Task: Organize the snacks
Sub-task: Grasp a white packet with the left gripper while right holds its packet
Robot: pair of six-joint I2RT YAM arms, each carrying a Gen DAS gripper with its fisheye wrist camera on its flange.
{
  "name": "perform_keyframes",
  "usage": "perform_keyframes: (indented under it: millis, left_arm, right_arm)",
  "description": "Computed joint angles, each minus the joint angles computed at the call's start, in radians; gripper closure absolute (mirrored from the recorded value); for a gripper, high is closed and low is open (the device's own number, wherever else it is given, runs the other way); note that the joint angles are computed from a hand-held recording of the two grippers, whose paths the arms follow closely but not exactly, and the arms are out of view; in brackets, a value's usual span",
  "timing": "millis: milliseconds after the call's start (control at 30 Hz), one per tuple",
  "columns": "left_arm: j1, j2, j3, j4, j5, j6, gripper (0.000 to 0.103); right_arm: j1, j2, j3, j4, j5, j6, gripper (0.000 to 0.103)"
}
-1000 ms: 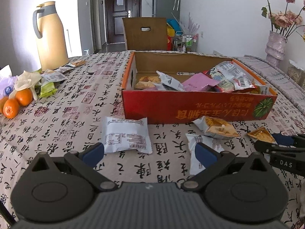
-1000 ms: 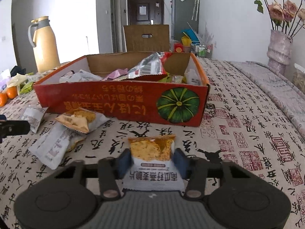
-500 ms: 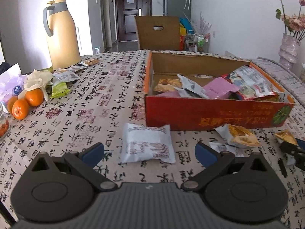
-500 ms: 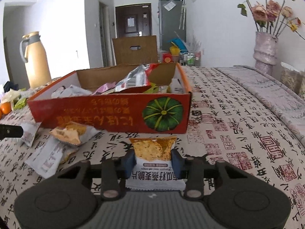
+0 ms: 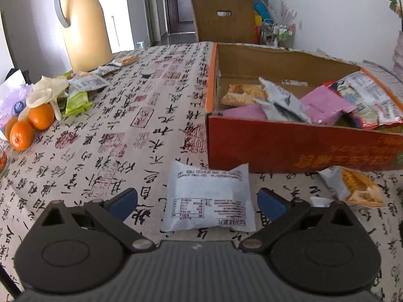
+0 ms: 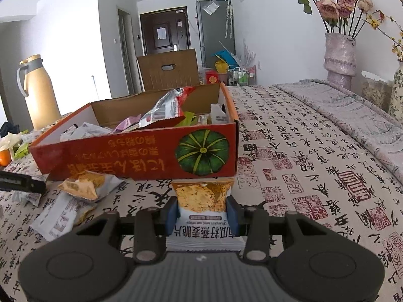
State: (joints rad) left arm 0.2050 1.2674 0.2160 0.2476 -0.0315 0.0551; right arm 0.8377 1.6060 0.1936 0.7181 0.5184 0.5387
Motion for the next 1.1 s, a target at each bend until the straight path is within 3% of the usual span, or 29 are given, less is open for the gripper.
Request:
perform_keyframes:
  millis: [233,333,467,667,1100]
  left_arm:
    - [0.01,0.073,0.002,0.059,0.013,-0.003,0.001]
    - [0.008,0.053,-0.01,0.063,0.031,0.008,0.01]
    - [0.015,0.018,-0.026,0.056,0.069,0.021,0.033]
    - [0.011,-0.037,-0.047,0.036,0.073,0.035,0.046]
    - [0.01,-0.33,-0.102,-0.139,0.101,0.056,0.049]
  right_arm:
    - [-0.012,0.005,0.002,0.003,-0.023,0.003,0.063]
    - [-0.016,0.009,0.002,0.006,-0.03,0.003,0.063]
    - [-0.019,0.012,0.005,0.006,-0.037,0.004,0.063]
    - [-0.02,0.013,0.005,0.007,-0.039,0.005,0.063]
    - [-0.014,0.02,-0.009,0.042,-0.027,0.009,0.063]
